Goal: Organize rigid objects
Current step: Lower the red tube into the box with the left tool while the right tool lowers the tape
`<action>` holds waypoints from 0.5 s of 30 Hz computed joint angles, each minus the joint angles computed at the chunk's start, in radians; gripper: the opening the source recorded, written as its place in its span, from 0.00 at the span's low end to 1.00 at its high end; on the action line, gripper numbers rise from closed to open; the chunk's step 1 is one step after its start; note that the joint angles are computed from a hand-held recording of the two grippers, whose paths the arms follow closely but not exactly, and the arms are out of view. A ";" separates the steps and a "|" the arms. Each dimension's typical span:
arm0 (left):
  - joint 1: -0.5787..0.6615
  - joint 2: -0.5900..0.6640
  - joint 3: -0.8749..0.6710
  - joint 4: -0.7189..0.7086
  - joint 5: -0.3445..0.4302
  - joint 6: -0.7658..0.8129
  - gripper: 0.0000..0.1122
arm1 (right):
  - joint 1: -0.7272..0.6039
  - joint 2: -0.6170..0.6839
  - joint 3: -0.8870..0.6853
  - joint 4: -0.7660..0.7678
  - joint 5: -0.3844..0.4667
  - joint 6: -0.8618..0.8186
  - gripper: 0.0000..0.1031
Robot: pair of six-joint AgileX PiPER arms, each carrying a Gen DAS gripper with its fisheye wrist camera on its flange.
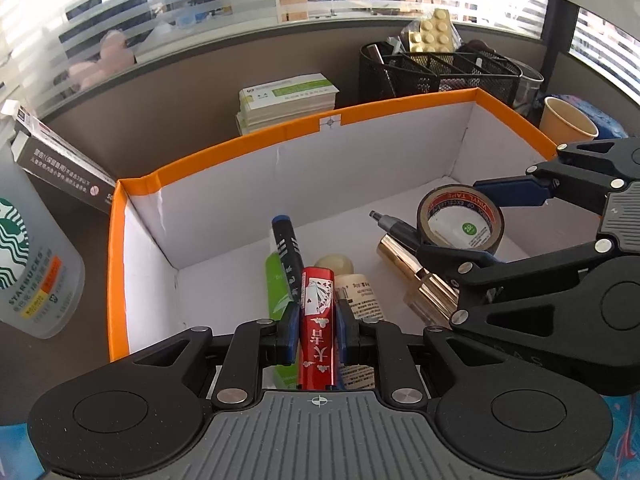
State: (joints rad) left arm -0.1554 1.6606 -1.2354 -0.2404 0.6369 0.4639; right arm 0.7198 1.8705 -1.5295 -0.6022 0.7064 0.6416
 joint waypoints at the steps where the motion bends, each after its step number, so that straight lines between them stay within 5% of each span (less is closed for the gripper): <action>1: 0.001 0.003 -0.007 0.001 0.008 -0.005 0.15 | -0.005 0.006 -0.013 0.022 0.009 -0.026 0.51; 15: -0.028 -0.011 0.019 0.090 -0.031 -0.082 0.19 | -0.041 0.033 -0.078 0.177 0.057 -0.145 0.53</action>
